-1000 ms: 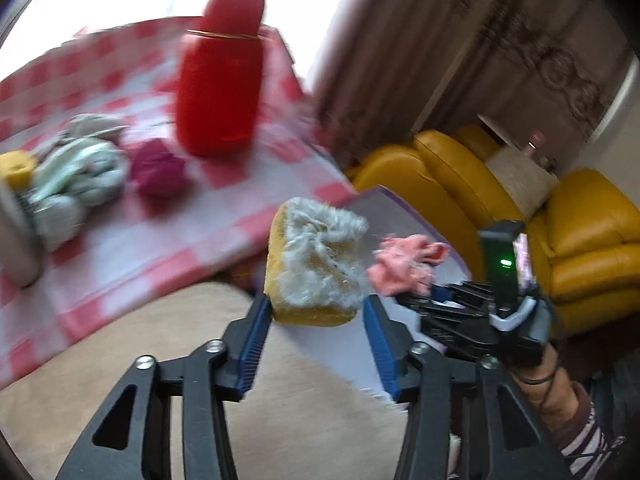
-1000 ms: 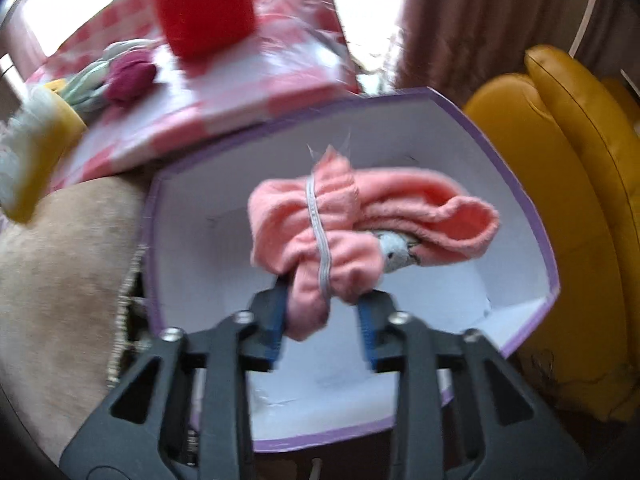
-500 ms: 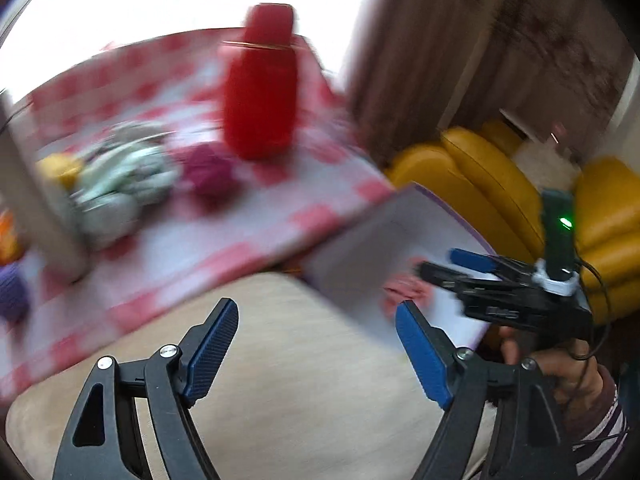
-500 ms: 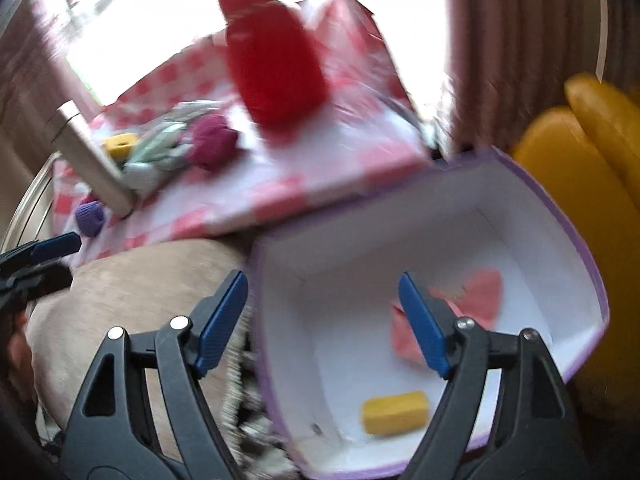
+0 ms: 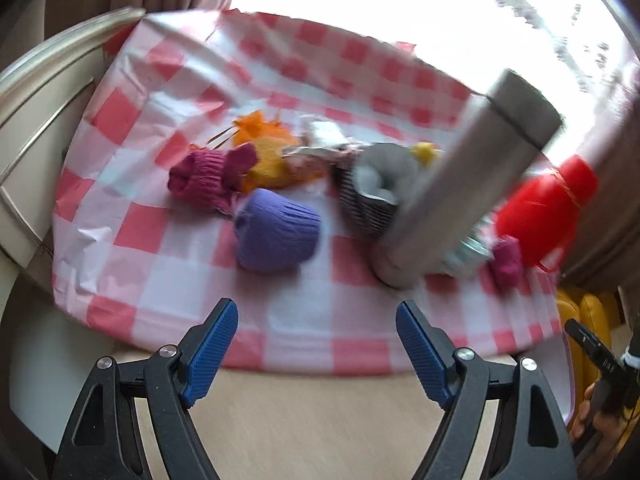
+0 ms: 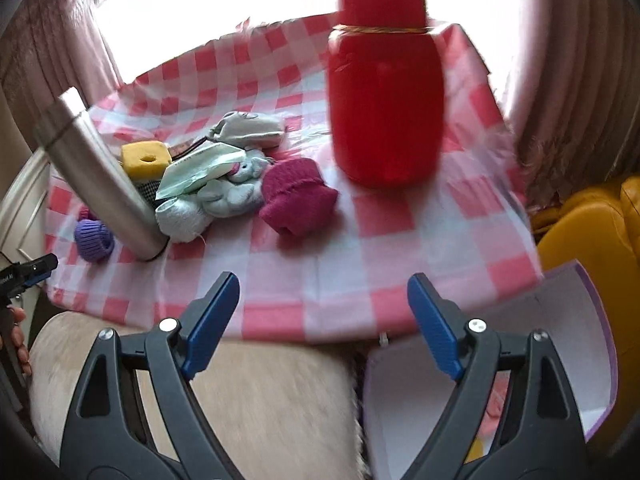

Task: Organize soft objects
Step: 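Grasp the purple sock with the left tool while the right tool grasps the pink sock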

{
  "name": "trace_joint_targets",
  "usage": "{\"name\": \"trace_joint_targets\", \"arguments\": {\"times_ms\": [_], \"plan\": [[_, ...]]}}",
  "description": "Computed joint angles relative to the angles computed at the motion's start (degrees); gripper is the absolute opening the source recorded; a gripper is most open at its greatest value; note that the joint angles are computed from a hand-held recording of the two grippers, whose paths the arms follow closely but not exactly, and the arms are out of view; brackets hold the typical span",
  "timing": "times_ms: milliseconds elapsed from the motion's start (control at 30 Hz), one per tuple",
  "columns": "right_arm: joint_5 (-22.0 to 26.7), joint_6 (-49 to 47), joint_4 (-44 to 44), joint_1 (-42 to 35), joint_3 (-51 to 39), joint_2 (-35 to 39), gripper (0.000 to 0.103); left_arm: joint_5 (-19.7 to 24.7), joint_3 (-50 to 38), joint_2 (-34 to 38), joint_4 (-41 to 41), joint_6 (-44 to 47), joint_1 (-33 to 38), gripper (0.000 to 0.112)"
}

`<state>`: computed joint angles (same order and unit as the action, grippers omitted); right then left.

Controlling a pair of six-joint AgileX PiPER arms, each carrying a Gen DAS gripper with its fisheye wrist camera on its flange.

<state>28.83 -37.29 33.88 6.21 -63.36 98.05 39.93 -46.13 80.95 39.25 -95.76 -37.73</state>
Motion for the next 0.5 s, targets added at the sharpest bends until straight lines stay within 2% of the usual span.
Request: {"name": "trace_joint_targets", "arguments": {"times_ms": [133, 300, 500], "plan": [[0.2, 8.9, -10.0, 4.2, -5.6, 4.8, 0.088, -3.3, -5.1, 6.6, -8.7, 12.3, 8.1, 0.084], [1.4, 17.4, -20.5, 6.8, -11.6, 9.4, 0.088, -4.4, -11.9, 15.1, -16.3, 23.4, 14.2, 0.087], [3.3, 24.1, -30.0, 10.2, -20.2, 15.9, 0.088, -4.4, -14.6, 20.4, -15.8, 23.9, 16.3, 0.084]]}}
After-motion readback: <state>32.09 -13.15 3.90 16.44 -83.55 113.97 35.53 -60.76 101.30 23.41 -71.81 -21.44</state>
